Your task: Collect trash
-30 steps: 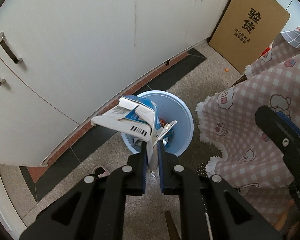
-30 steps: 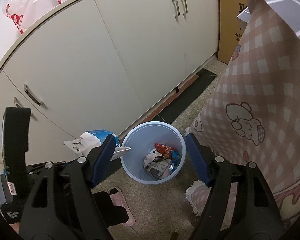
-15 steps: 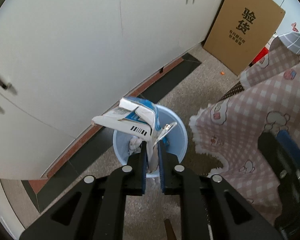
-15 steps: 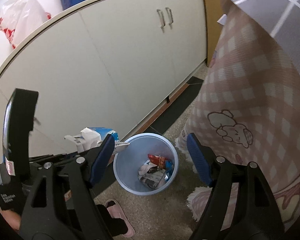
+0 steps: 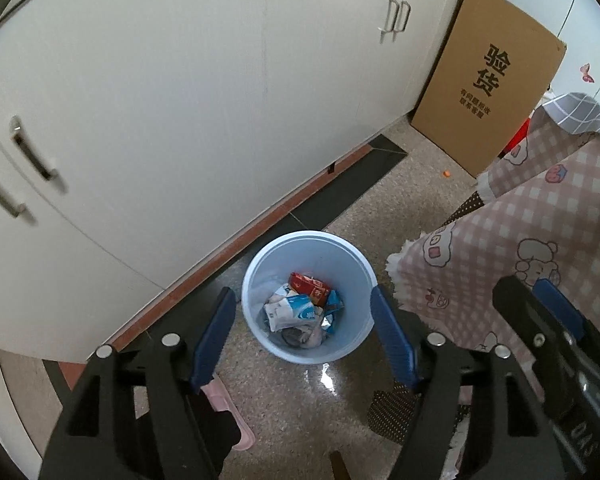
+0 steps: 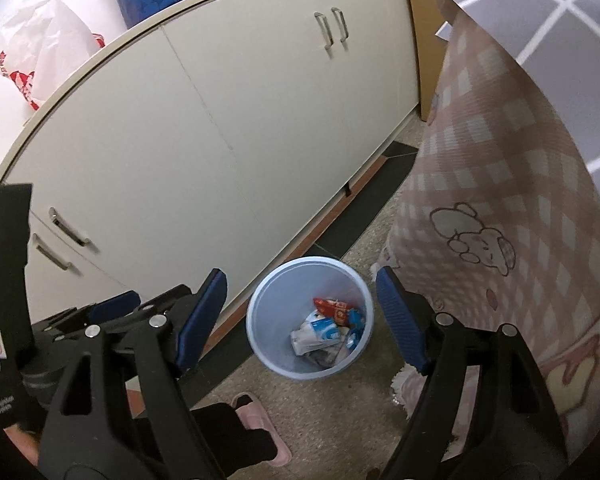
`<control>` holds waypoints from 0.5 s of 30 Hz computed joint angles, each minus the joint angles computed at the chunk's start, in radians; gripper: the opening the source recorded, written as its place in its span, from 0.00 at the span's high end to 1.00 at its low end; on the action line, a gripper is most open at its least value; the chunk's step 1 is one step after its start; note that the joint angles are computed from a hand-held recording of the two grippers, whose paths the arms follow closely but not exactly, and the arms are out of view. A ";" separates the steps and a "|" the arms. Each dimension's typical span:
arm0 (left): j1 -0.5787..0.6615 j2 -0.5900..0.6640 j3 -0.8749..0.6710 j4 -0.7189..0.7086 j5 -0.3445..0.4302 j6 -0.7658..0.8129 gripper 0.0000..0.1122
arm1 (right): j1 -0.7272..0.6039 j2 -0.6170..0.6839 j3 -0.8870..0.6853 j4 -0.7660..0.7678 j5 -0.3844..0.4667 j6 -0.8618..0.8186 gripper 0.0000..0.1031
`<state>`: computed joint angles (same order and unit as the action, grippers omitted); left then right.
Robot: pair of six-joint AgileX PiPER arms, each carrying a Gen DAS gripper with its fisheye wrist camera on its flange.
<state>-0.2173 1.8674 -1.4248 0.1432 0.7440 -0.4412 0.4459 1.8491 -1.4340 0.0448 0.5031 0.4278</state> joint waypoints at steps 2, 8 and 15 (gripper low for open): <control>0.009 -0.052 0.048 0.012 -0.004 -0.006 0.35 | 0.017 -0.012 -0.006 -0.002 0.014 0.013 0.26; 0.033 -0.233 0.171 0.031 0.008 -0.033 0.34 | 0.075 -0.076 -0.002 -0.001 0.043 0.037 0.25; 0.004 -0.468 0.234 0.108 0.075 -0.097 0.32 | 0.158 -0.217 0.021 -0.087 0.087 0.117 0.23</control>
